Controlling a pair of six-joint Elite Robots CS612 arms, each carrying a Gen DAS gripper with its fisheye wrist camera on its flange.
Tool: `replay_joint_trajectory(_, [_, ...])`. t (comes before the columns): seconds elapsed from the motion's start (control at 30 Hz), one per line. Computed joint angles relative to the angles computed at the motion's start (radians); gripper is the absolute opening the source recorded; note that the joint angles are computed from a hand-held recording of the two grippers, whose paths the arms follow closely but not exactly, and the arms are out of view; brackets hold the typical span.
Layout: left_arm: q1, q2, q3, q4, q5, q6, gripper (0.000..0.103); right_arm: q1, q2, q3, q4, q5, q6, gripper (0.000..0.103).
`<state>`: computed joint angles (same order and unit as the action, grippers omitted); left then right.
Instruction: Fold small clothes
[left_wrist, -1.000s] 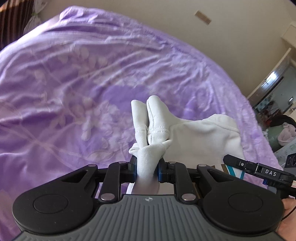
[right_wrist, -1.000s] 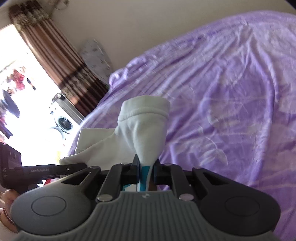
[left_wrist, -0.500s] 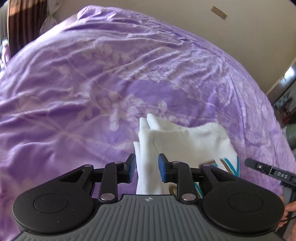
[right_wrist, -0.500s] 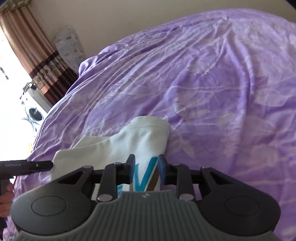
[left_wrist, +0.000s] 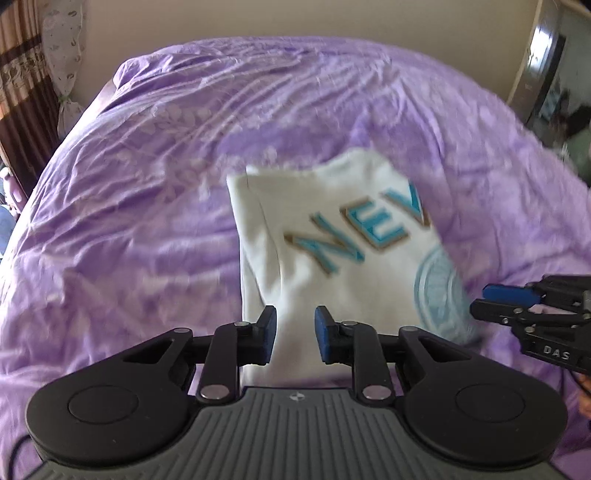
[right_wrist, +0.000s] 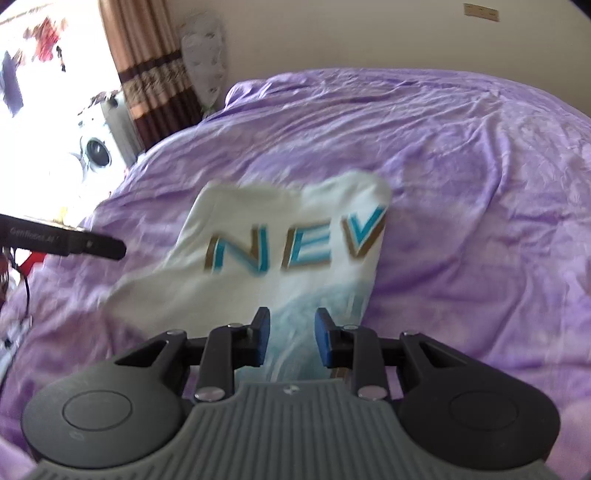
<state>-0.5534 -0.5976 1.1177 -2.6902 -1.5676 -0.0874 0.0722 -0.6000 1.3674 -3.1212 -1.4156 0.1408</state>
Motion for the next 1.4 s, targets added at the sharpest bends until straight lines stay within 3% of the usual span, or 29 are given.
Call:
replay_joint_trajectory(0.1, [-0.006, 0.006, 0.014, 0.004, 0.017, -0.022, 0.013, 0.013, -0.010, 0.039, -0.006, -0.019, -0.032, 0.024])
replay_joint_trajectory(0.23, [-0.020, 0.021, 0.015, 0.029, 0.104, -0.027, 0.008, 0.023, 0.008, 0.031, 0.032, -0.054, -0.045, 0.021])
replay_joint_trajectory(0.5, [-0.023, 0.062, -0.033, 0.121, 0.143, -0.030, 0.006, 0.014, 0.050, 0.001, 0.087, -0.035, -0.039, 0.018])
replay_joint_trajectory(0.67, [-0.028, 0.063, -0.030, 0.118, 0.162, -0.017, 0.006, 0.004, 0.058, -0.008, 0.100, 0.001, -0.004, 0.017])
replay_joint_trajectory(0.83, [-0.034, 0.041, 0.000, 0.072, 0.176, -0.011, 0.007, 0.016, 0.046, -0.009, 0.110, -0.035, -0.034, 0.017])
replay_joint_trajectory(0.9, [-0.037, 0.021, 0.031, 0.019, 0.176, -0.004, 0.015, 0.018, 0.032, 0.001, 0.099, -0.044, -0.042, 0.021])
replay_joint_trajectory(0.97, [-0.040, -0.006, 0.071, -0.051, 0.175, -0.002, 0.018, 0.020, 0.015, 0.018, 0.069, -0.052, -0.039, 0.032])
replay_joint_trajectory(1.03, [-0.045, -0.034, 0.108, -0.119, 0.183, -0.004, 0.019, 0.020, -0.004, 0.040, 0.012, -0.057, -0.030, 0.039])
replay_joint_trajectory(1.13, [-0.056, -0.075, 0.160, -0.208, 0.208, -0.017, 0.029, 0.024, -0.037, 0.074, -0.082, -0.075, -0.028, 0.049])
replay_joint_trajectory(1.23, [-0.074, -0.111, 0.211, -0.303, 0.265, -0.022, 0.045, 0.033, -0.070, 0.112, -0.188, -0.119, -0.035, 0.062])
replay_joint_trajectory(1.3, [-0.087, -0.128, 0.243, -0.375, 0.305, -0.009, 0.063, 0.039, -0.091, 0.140, -0.258, -0.136, -0.025, 0.066])
replay_joint_trajectory(1.4, [-0.107, -0.143, 0.277, -0.462, 0.367, 0.018, 0.075, 0.048, -0.119, 0.178, -0.331, -0.142, -0.019, 0.076])
